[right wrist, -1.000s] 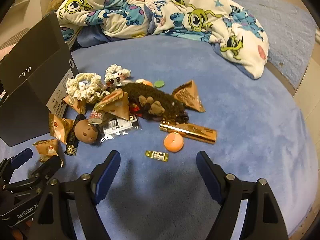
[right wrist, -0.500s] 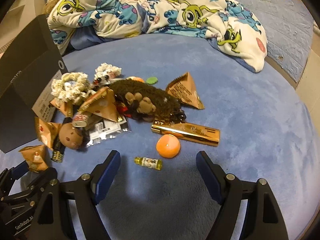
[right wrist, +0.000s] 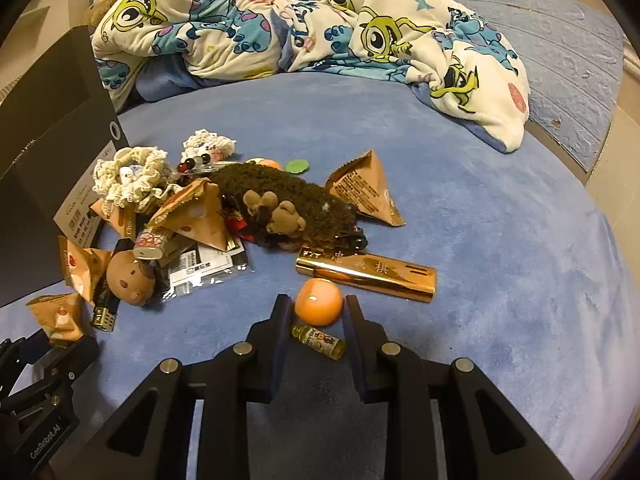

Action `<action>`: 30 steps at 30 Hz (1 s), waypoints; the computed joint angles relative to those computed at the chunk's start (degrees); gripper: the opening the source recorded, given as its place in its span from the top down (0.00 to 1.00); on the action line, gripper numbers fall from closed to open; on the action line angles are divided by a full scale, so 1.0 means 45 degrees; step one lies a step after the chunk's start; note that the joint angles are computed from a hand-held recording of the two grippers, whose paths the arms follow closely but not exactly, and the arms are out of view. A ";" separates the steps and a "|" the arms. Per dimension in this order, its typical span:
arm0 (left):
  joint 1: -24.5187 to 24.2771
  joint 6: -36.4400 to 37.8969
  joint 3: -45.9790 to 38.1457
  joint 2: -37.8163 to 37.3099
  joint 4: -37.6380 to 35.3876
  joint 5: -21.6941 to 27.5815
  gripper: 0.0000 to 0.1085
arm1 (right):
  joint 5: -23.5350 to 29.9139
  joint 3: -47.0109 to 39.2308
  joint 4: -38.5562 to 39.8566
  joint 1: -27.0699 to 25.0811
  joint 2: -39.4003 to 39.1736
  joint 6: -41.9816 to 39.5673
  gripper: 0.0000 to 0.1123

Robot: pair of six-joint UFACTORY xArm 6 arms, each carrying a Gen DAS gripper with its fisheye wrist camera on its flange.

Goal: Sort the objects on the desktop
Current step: 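Grasp the tan triangular snack packet with left tool while right tool grasps the small glass bottle, then carry the snack packet and glass bottle with both tools into the box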

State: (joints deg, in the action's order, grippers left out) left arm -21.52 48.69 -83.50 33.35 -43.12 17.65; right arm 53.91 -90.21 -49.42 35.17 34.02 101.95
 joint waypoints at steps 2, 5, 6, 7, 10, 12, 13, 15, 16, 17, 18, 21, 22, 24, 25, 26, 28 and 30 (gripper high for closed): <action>0.0011 0.0085 0.0014 -0.0081 -0.0091 0.0104 0.53 | -0.0032 0.0093 -0.0156 0.0034 -0.0124 0.0136 0.77; -0.0043 0.0422 0.0186 -0.0349 -0.0368 0.0070 0.53 | 0.0039 0.0087 -0.0300 0.0101 -0.0205 0.0188 0.77; -0.0058 0.0600 0.0258 -0.0483 -0.0547 0.0068 0.53 | 0.0012 0.0137 -0.0339 0.0113 -0.0265 0.0233 0.77; -0.0060 0.0775 0.0299 -0.0617 -0.0771 0.0129 0.53 | -0.0005 0.0197 -0.0390 0.0130 -0.0332 0.0302 0.77; -0.0061 0.0960 0.0258 -0.0823 -0.1025 0.0198 0.53 | 0.0067 0.0270 -0.0511 0.0197 -0.0476 0.0418 0.77; -0.0006 0.0852 0.0190 -0.0930 -0.1016 0.0364 0.53 | 0.0163 0.0257 -0.0558 0.0239 -0.0531 0.0417 0.77; 0.0015 0.0906 0.0155 -0.0975 -0.1136 0.0437 0.53 | 0.0179 0.0258 -0.0587 0.0265 -0.0573 0.0424 0.77; 0.0056 0.0991 0.0165 -0.1097 -0.1248 0.0449 0.53 | 0.0264 0.0234 -0.0650 0.0322 -0.0620 0.0396 0.77; 0.0087 0.1053 0.0160 -0.1161 -0.1289 0.0498 0.53 | 0.0315 0.0203 -0.0687 0.0348 -0.0632 0.0358 0.77; 0.0110 0.1060 0.0159 -0.1211 -0.1288 0.0516 0.53 | 0.0315 0.0189 -0.0715 0.0364 -0.0662 0.0326 0.77; 0.0161 0.1075 0.0176 -0.1288 -0.1279 0.0583 0.53 | 0.0320 0.0177 -0.0733 0.0376 -0.0690 0.0303 0.77; 0.0250 0.1010 0.0186 -0.1495 -0.1198 0.0640 0.53 | 0.0392 0.0162 -0.0846 0.0434 -0.0814 0.0305 0.77; 0.0264 0.0992 0.0193 -0.1562 -0.1193 0.0664 0.53 | 0.0434 0.0122 -0.0868 0.0457 -0.0843 0.0266 0.77; 0.0345 0.0926 0.0130 -0.1649 -0.1116 0.0746 0.53 | 0.0527 -0.0021 -0.0942 0.0505 -0.0870 0.0158 0.77; 0.0376 0.0917 0.0112 -0.1704 -0.1078 0.0775 0.53 | 0.0555 -0.0111 -0.0956 0.0526 -0.0866 0.0088 0.77; 0.0404 0.0914 0.0125 -0.1762 -0.1037 0.0775 0.53 | 0.0584 -0.0229 -0.0978 0.0547 -0.0849 0.0017 0.77; 0.0475 0.0800 0.0118 -0.1886 -0.0919 0.0853 0.53 | 0.0669 -0.0495 -0.0958 0.0587 -0.0773 -0.0138 0.77; 0.0571 0.0731 0.0111 -0.1991 -0.0843 0.0901 0.53 | 0.0663 -0.0848 -0.0907 0.0586 -0.0662 -0.0377 0.77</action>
State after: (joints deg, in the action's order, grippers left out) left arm -18.96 51.99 -83.00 24.39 -46.91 21.70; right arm 56.89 -94.02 -53.51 37.81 31.03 100.25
